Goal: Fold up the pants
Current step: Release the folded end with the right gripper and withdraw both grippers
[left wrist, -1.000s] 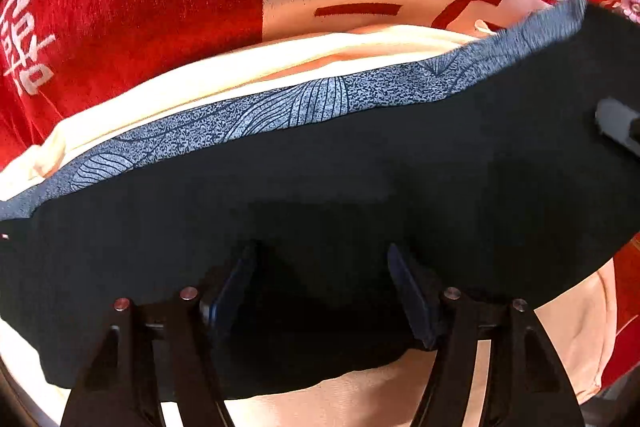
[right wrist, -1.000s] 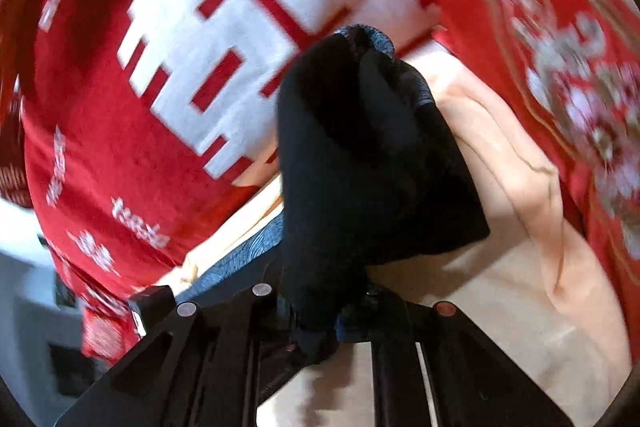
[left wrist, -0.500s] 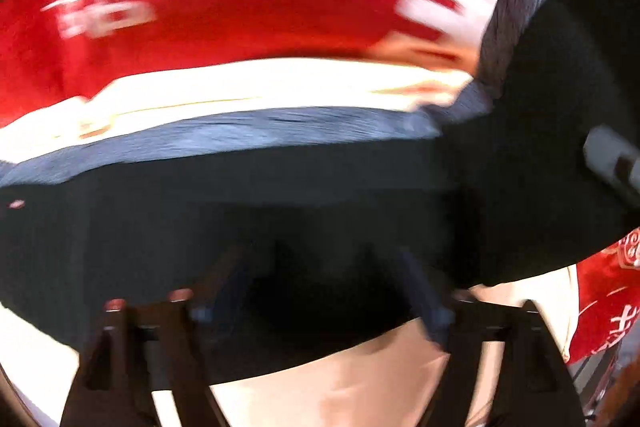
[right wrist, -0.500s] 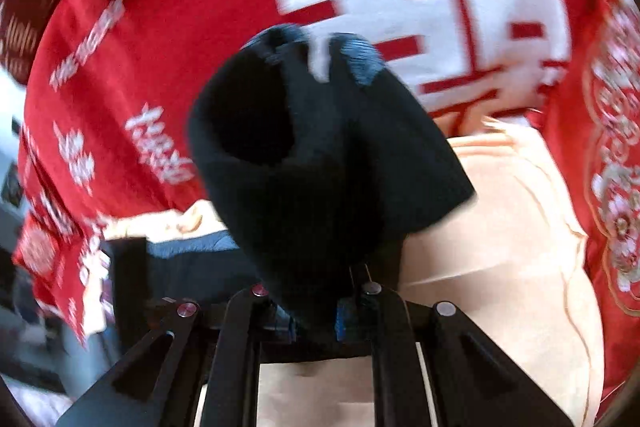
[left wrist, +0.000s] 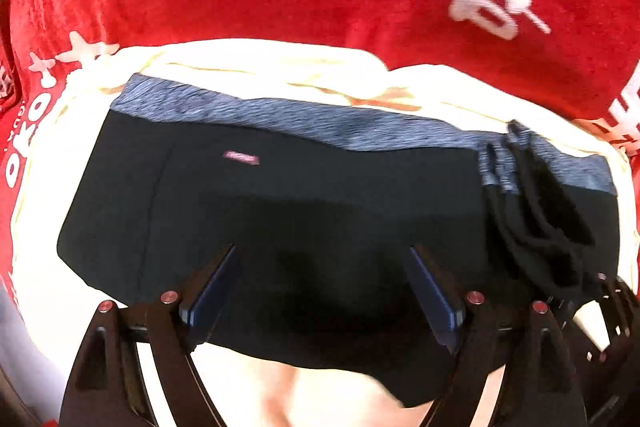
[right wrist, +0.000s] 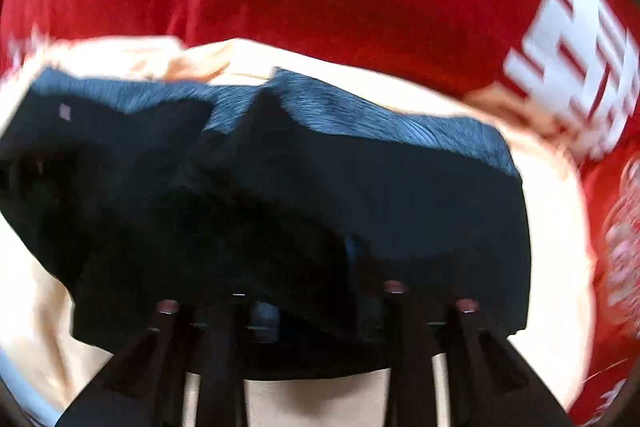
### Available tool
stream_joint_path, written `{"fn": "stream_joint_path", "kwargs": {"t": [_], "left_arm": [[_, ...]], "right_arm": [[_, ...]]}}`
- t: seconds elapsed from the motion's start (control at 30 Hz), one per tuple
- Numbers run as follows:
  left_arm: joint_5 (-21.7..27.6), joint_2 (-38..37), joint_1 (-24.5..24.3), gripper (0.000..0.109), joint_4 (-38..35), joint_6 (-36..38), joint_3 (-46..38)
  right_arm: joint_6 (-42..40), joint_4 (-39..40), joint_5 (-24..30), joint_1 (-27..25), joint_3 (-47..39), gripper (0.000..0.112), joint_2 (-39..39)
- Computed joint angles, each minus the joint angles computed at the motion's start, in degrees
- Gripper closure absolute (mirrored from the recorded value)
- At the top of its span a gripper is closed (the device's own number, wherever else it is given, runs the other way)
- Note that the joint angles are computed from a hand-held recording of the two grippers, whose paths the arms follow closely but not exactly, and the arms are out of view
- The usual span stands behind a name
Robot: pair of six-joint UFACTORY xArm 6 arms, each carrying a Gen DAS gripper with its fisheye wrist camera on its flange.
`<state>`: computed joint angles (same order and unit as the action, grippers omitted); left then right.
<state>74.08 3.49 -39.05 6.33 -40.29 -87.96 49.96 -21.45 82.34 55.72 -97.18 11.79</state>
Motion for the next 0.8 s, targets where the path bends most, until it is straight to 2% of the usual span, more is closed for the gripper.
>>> {"fn": "stream_joint_path", "kwargs": {"t": [0.03, 0.1, 0.17, 0.23, 0.47, 0.53, 0.67, 0.73, 0.77, 0.8], "left_arm": [[0.02, -0.66, 0.6, 0.023, -0.28, 0.68, 0.62], [-0.5, -1.16, 0.97, 0.023, -1.44, 1.2, 0.97], [-2.19, 1.14, 1.17, 0.023, -3.16, 2.31, -0.76], [-2.79, 2.26, 0.71, 0.023, -5.78, 4.78, -3.46], [-5.26, 10.46, -2.06, 0.023, -19.62, 15.74, -14.79], [-4.12, 14.36, -3.0, 0.023, -21.4, 15.79, -19.5], [-2.78, 17.32, -3.31, 0.024, -23.56, 13.97, -22.04], [-2.85, 18.2, -3.04, 0.035, -24.38, 13.91, -21.85], [-2.02, 18.65, -3.09, 0.048, -24.59, 13.86, -22.45], [-1.26, 18.98, -3.11, 0.056, -24.98, 13.95, -22.95]], "right_arm": [[-0.96, 0.06, 0.05, 0.69, -0.51, 0.053, 0.14], [-3.69, -0.93, 1.39, 2.98, -2.4, 0.052, 0.17], [-2.69, 0.65, -0.83, 3.22, 1.44, 0.052, -4.04], [0.62, 4.02, -4.9, 1.64, 7.11, 0.052, -10.14], [6.08, 8.72, -6.38, -3.5, 16.19, 0.052, -21.5], [7.17, 10.68, -7.03, -4.67, 18.87, 0.052, -23.94], [9.97, 13.03, -9.46, -5.83, 23.99, 0.053, -28.0], [10.89, 13.25, -10.19, -5.84, 25.76, 0.054, -29.15], [11.15, 13.72, -10.46, -5.98, 26.56, 0.057, -29.81], [11.52, 14.05, -10.73, -6.01, 27.26, 0.059, -30.29]]}}
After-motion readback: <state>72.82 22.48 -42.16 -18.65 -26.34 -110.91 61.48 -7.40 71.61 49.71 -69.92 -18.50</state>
